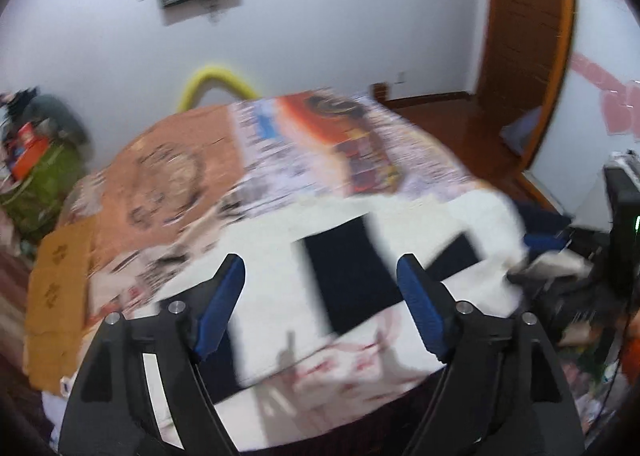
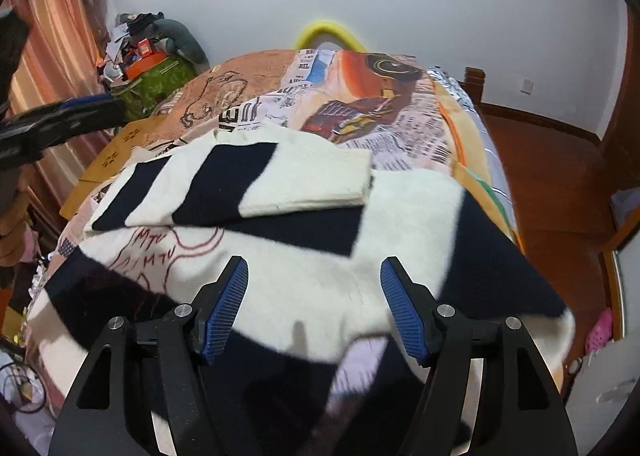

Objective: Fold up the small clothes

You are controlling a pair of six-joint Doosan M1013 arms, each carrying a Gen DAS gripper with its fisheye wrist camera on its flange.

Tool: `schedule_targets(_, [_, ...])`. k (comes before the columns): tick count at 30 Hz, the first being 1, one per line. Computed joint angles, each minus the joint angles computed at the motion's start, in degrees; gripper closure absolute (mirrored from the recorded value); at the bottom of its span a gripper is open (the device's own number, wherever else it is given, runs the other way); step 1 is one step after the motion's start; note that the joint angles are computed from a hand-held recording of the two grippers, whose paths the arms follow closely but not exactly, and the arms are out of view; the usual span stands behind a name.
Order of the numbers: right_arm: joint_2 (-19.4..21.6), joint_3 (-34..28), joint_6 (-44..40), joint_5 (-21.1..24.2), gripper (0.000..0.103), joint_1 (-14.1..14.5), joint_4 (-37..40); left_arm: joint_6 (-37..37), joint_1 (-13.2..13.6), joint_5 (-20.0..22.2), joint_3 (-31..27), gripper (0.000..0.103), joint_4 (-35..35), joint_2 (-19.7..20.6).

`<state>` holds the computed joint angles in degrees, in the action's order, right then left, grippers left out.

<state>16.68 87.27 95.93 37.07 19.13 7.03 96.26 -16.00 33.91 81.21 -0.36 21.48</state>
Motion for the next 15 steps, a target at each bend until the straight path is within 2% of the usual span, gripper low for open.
schedule_targets(4, [2.6,-2.5,1.8,1.3,0.038,-0.8,2.3,-9.8,3.3,1.7,2.4,0.025,9.1,0.1])
schedule_targets(6, [3.7,-3.5,3.5,1.8,0.038,-1.0,2.1,-13.7,5.1,3.1,3.2,0.025,11.5,0.4])
schedule_targets(11, [7.3,-7.1,7.7,4.2,0.038,-1.3,-1.0,-19.2,9.4,5.7,4.9,0.025,12.7,1.4])
schedule_targets(15, [8.5,-8.2,9.8,4.7,0.053,-1.0,-3.1,-21.1,11.5,6.4,6.2,0.025,12.4,1.8])
